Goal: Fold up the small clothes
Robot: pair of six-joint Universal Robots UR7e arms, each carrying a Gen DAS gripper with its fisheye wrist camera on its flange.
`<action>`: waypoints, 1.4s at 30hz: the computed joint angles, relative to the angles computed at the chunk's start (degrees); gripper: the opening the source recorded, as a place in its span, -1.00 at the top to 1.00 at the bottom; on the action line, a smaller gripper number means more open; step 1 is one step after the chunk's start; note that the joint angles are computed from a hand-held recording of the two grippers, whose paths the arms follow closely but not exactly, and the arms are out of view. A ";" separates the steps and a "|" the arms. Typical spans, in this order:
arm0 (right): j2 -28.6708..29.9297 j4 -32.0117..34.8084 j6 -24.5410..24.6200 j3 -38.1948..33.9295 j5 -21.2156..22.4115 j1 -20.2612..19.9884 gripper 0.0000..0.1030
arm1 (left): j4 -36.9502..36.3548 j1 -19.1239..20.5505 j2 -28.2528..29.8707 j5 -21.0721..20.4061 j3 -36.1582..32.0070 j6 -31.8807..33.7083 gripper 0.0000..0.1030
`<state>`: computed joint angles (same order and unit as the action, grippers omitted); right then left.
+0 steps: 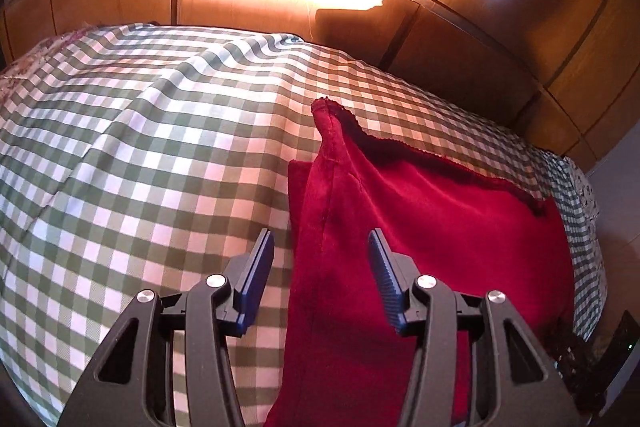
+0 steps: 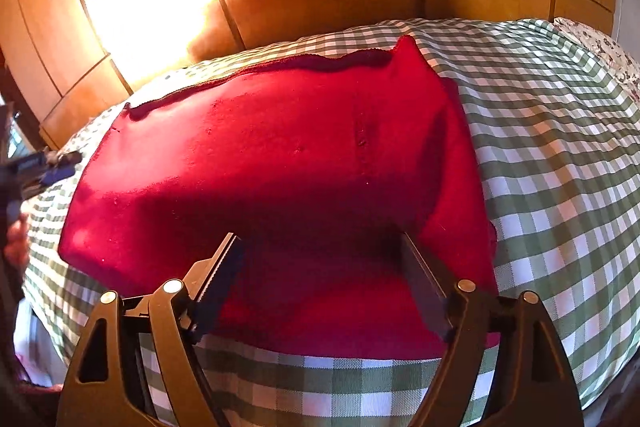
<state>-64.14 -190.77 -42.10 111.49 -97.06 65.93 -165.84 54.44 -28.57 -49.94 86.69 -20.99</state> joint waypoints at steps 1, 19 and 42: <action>-0.01 0.11 0.06 -0.06 0.10 -0.03 -0.53 | 1.47 0.61 1.00 -0.15 -2.08 0.07 0.07; 0.58 -1.01 -2.11 0.54 -1.24 0.48 -0.62 | -0.64 -0.97 8.49 12.49 -6.37 0.56 0.54; 10.96 4.65 2.10 -23.04 -12.26 3.02 0.71 | -9.82 -7.56 8.24 13.55 3.14 5.83 0.15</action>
